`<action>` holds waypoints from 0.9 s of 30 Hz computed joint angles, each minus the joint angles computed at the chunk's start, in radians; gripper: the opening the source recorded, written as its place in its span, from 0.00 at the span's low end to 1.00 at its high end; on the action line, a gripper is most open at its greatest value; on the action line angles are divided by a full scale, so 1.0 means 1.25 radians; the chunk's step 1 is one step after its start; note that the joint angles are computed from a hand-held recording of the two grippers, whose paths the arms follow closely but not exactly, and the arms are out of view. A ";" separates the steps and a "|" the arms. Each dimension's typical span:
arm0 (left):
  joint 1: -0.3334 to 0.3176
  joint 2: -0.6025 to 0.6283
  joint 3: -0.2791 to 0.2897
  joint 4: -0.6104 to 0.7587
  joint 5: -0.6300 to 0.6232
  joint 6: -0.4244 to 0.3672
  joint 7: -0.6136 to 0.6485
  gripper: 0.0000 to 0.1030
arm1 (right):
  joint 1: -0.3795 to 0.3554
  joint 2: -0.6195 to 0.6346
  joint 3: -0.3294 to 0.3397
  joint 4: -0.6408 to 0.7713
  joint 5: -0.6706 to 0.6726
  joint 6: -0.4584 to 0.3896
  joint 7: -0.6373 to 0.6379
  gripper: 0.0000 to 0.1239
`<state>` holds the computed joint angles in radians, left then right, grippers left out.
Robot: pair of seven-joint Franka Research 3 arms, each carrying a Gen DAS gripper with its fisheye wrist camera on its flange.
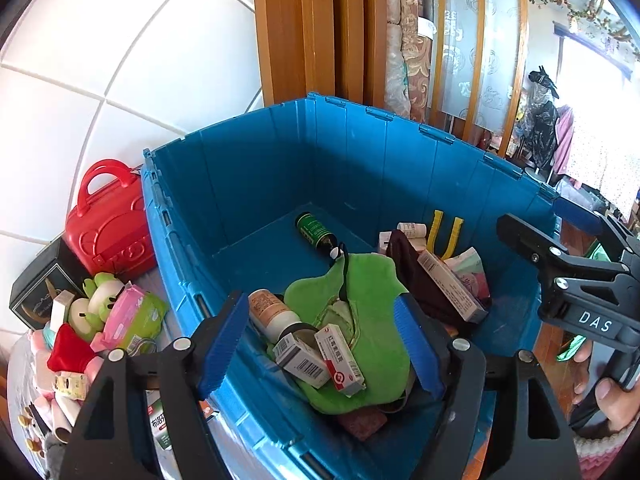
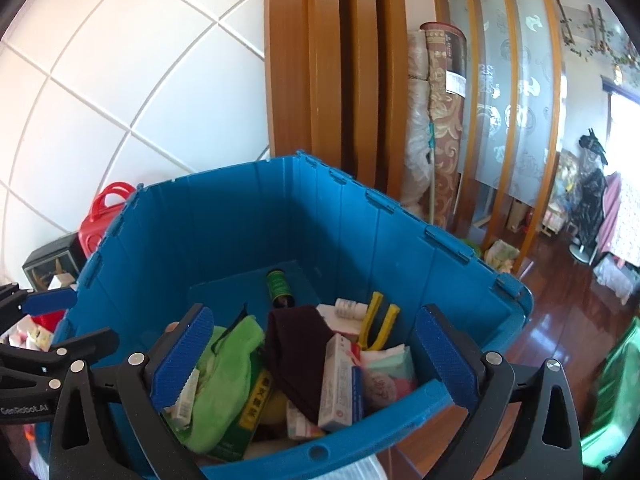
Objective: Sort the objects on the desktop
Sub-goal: 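Withdraw both open grippers from the bin back to the pile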
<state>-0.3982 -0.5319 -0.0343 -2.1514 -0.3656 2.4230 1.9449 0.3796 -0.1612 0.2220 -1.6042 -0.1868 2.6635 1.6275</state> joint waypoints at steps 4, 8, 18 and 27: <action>0.000 -0.032 0.018 -0.024 -0.013 0.001 0.013 0.72 | 0.000 -0.028 0.004 -0.028 -0.001 0.005 0.001 0.83; 0.002 -0.068 0.036 -0.054 -0.017 0.006 0.023 0.72 | 0.001 -0.047 0.016 -0.050 0.000 0.011 -0.009 0.83; 0.068 -0.177 0.091 -0.147 0.023 0.031 -0.005 0.72 | 0.044 -0.103 0.035 -0.111 0.079 0.043 -0.094 0.83; 0.199 -0.189 0.160 -0.204 0.104 -0.018 -0.055 0.73 | 0.126 -0.078 0.074 -0.109 0.159 0.066 -0.221 0.83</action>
<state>-0.1501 -0.7687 0.1652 -2.4063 -0.2357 2.3999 1.8766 0.5370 -0.2588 0.3142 -1.7411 0.0121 2.7460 1.3516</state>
